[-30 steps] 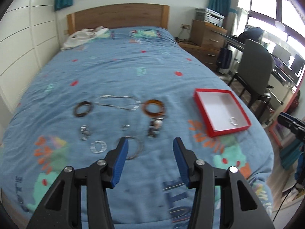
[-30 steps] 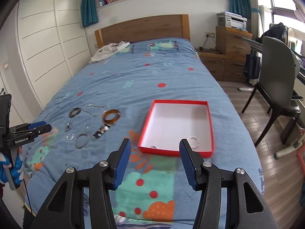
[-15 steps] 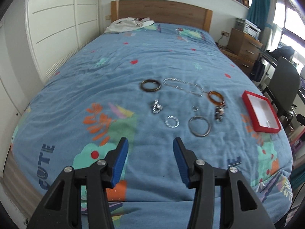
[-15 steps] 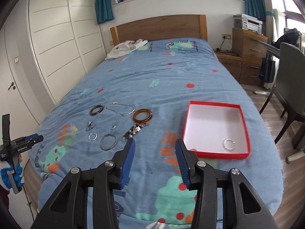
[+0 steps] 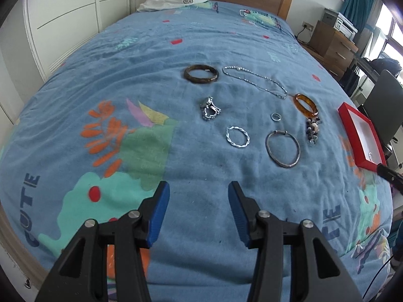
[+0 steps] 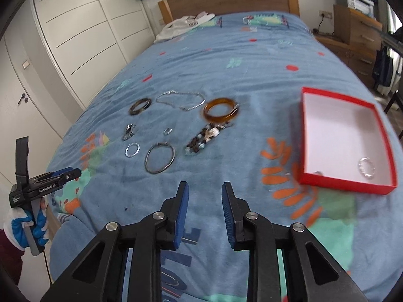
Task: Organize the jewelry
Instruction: 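Grasp the twisted silver hoop with the left tool while the right tool grasps the large silver bangle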
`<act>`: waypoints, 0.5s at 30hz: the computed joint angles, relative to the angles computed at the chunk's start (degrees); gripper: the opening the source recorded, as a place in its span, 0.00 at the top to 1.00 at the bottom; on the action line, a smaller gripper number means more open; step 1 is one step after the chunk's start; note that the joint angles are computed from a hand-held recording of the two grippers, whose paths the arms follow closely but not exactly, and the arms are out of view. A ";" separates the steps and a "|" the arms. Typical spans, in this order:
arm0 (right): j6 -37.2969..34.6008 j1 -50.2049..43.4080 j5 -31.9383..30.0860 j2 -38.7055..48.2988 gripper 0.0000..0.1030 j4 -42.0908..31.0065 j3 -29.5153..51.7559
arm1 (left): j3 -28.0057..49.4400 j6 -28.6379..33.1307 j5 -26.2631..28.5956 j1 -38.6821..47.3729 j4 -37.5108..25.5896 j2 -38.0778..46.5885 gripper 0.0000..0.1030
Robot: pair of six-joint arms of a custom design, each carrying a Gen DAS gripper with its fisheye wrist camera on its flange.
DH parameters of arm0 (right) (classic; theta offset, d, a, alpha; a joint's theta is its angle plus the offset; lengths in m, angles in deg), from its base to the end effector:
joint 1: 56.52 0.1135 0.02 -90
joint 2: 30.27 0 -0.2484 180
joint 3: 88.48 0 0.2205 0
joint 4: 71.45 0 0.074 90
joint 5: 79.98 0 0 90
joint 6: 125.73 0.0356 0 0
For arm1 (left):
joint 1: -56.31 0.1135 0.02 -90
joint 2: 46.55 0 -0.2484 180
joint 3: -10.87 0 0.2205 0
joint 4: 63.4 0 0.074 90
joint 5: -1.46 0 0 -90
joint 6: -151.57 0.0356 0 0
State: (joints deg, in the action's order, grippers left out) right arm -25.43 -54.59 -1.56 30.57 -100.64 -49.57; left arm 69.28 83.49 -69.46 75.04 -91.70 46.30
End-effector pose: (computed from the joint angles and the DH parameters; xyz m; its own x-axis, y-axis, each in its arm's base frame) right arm 0.1715 0.0129 0.1633 -0.7939 0.1485 -0.5896 -0.0172 0.9638 0.2660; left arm 0.2533 0.0736 0.1412 -0.8414 0.0873 -0.5334 0.1643 0.9815 -0.0986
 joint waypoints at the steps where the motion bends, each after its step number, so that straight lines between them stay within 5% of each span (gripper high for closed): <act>1: 0.76 1.28 -0.02 3.43 0.76 2.85 0.11 | 1.02 -0.97 -0.18 -1.36 0.81 2.16 0.55; 7: 3.16 7.37 -0.44 21.49 0.77 14.31 4.31 | 7.61 -4.86 -2.01 -7.15 3.18 11.73 0.56; 15: 4.50 10.97 -2.68 40.64 0.77 21.01 14.22 | 17.57 -8.05 -3.21 -11.16 3.12 22.69 0.57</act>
